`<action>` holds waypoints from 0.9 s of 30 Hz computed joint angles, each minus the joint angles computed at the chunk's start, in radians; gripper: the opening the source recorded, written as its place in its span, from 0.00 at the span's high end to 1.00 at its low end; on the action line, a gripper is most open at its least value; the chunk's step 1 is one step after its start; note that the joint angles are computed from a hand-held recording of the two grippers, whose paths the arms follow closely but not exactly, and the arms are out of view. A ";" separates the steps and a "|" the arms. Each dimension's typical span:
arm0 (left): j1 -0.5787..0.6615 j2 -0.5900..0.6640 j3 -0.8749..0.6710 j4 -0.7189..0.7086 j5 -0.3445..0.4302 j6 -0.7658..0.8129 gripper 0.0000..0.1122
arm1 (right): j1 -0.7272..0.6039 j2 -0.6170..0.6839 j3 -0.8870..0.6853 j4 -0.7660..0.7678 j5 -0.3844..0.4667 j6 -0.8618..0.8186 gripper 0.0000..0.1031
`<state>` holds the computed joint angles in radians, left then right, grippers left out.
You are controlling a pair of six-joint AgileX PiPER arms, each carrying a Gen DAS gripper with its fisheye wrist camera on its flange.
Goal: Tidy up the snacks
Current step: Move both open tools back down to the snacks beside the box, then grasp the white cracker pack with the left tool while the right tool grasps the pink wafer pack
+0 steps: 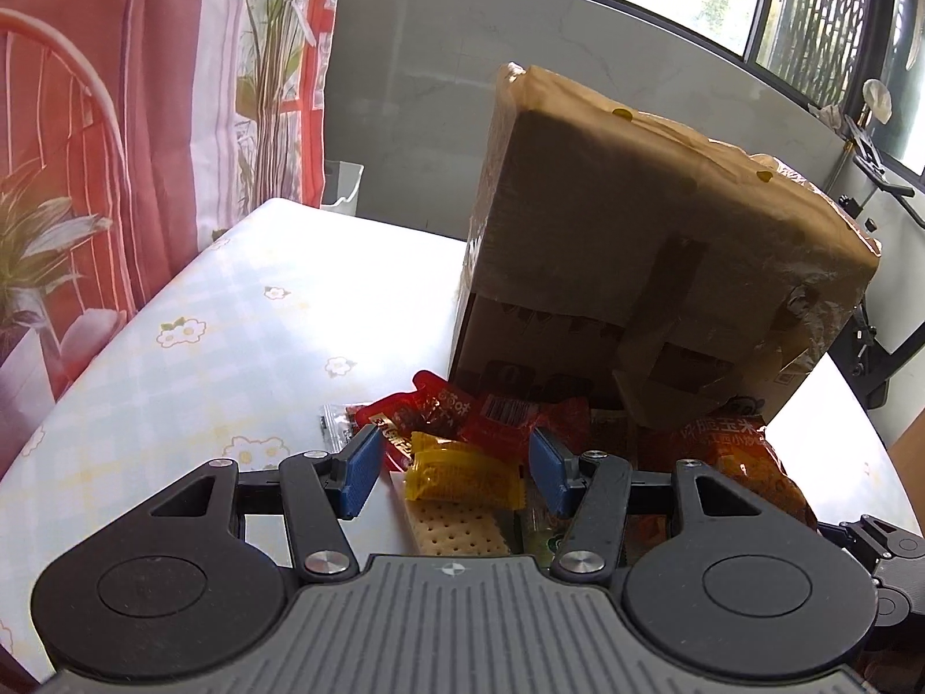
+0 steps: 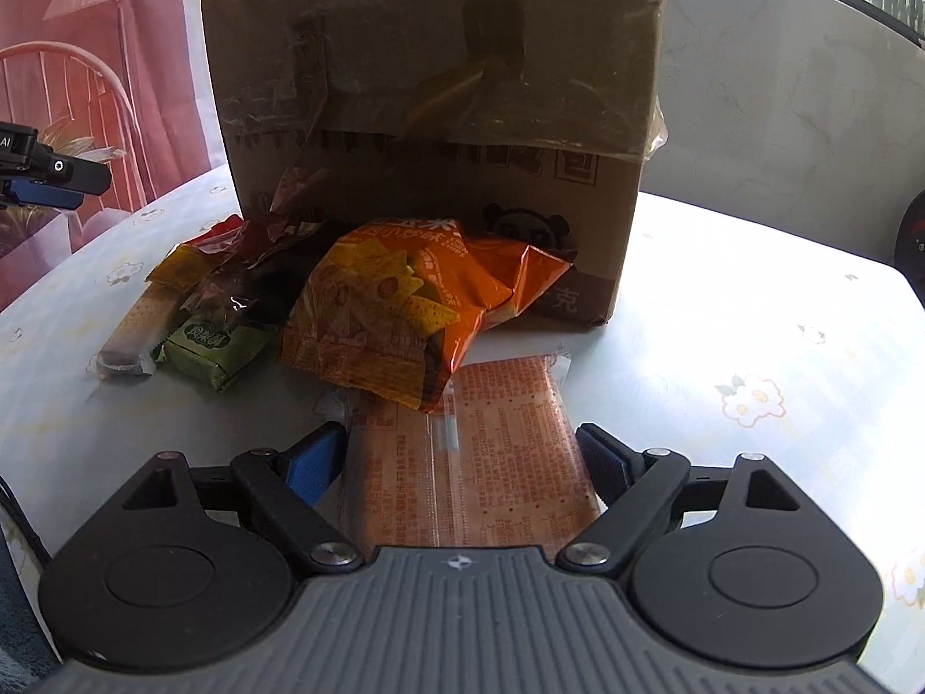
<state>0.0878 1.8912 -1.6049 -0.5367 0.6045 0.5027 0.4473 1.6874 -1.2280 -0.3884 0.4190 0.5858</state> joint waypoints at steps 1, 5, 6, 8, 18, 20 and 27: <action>-0.002 -0.001 0.009 0.007 -0.004 -0.011 0.48 | 0.003 -0.007 0.021 -0.031 -0.019 0.038 0.18; -0.012 0.011 0.015 0.039 -0.004 -0.050 0.48 | 0.012 -0.040 0.098 -0.212 -0.083 0.255 0.24; -0.015 0.014 0.019 0.049 -0.008 -0.058 0.48 | 0.012 -0.045 0.108 -0.239 -0.092 0.291 0.24; -0.022 0.018 0.026 0.071 -0.009 -0.077 0.48 | 0.021 -0.056 0.132 -0.346 -0.103 0.401 0.25; -0.039 0.037 0.067 0.084 0.006 -0.076 0.49 | 0.051 -0.062 0.165 -0.604 -0.097 0.644 0.26; -0.048 0.044 0.073 0.096 0.004 -0.083 0.49 | 0.052 -0.061 0.167 -0.620 -0.099 0.659 0.26; -0.080 0.083 0.046 0.218 -0.039 -0.199 0.49 | 0.041 -0.064 0.176 -0.621 -0.121 0.668 0.26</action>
<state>0.0081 1.9740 -1.5585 -0.3185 0.5659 0.3038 0.4883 1.6231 -1.0520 -1.0095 0.2977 1.2538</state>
